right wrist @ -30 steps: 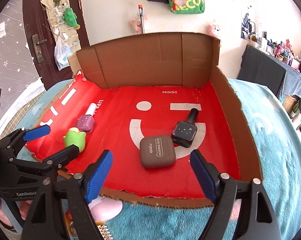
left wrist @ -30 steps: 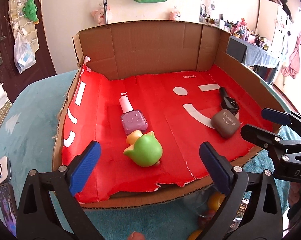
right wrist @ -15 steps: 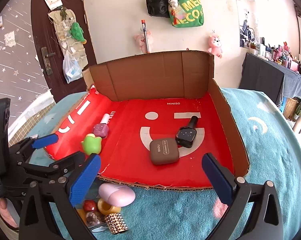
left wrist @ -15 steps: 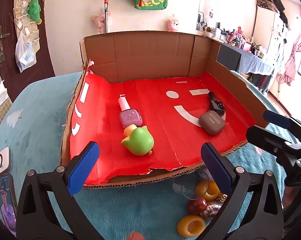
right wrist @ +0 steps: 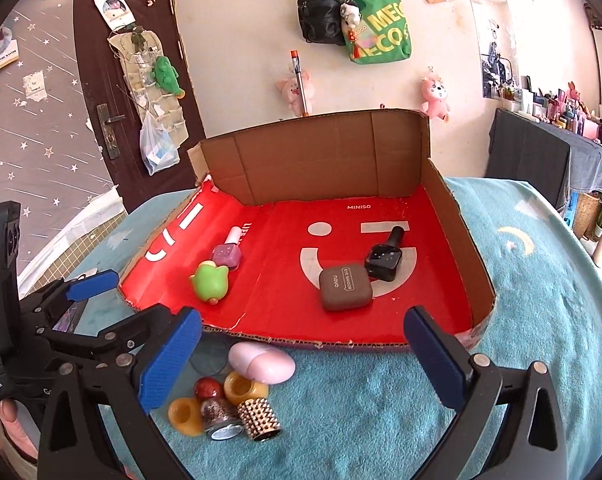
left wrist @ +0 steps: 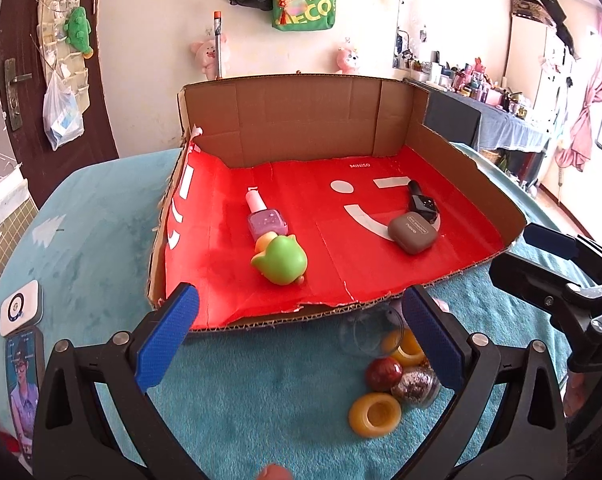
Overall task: Organize rigid objects
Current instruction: 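Withdraw both tools from the box toward the remaining items on the table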
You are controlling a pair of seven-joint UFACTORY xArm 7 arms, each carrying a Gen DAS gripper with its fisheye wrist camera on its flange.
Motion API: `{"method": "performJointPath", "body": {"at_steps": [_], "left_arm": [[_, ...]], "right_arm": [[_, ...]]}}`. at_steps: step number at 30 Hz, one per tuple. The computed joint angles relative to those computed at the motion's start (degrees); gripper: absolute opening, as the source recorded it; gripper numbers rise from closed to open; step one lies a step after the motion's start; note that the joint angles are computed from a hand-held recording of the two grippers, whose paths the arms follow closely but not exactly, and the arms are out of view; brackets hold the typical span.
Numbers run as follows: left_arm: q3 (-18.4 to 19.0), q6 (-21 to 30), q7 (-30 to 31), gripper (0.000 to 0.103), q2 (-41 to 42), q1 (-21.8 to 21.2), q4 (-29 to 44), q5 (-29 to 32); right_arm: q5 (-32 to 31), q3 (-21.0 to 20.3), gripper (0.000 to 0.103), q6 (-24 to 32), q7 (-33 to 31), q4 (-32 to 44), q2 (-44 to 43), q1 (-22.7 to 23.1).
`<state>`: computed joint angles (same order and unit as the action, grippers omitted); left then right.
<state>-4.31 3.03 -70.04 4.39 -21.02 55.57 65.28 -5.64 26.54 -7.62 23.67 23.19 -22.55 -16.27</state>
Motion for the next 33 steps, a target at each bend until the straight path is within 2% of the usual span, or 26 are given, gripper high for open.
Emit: {"method": "performJointPath", "body": {"at_steps": [3, 10, 21, 33], "left_arm": [[-0.1, -0.3, 0.1, 0.103, -0.8, 0.3, -1.3, -0.6], [-1.3, -0.5, -1.8, 0.103, -2.7, 1.4, -3.6, 0.9], [-3.8, -1.2, -0.4, 0.103, -4.6, 3.5, -6.5, -0.6], [-4.7, -2.1, 8.6, 0.103, -4.4, 3.6, -9.8, -10.6]], "right_arm": [[0.3, -1.6, 0.103, 0.3, -0.1, -1.1, -1.1, 2.4], [0.1, -1.2, 0.103, 1.1, 1.3, -3.2, -4.3, 3.5], [0.0, -3.9, 0.103, 2.0, 2.9, -5.7, -7.0, 7.0], [-1.0, -5.5, 0.103, 3.9, 4.2, -6.9, -6.9, 8.7]]}}
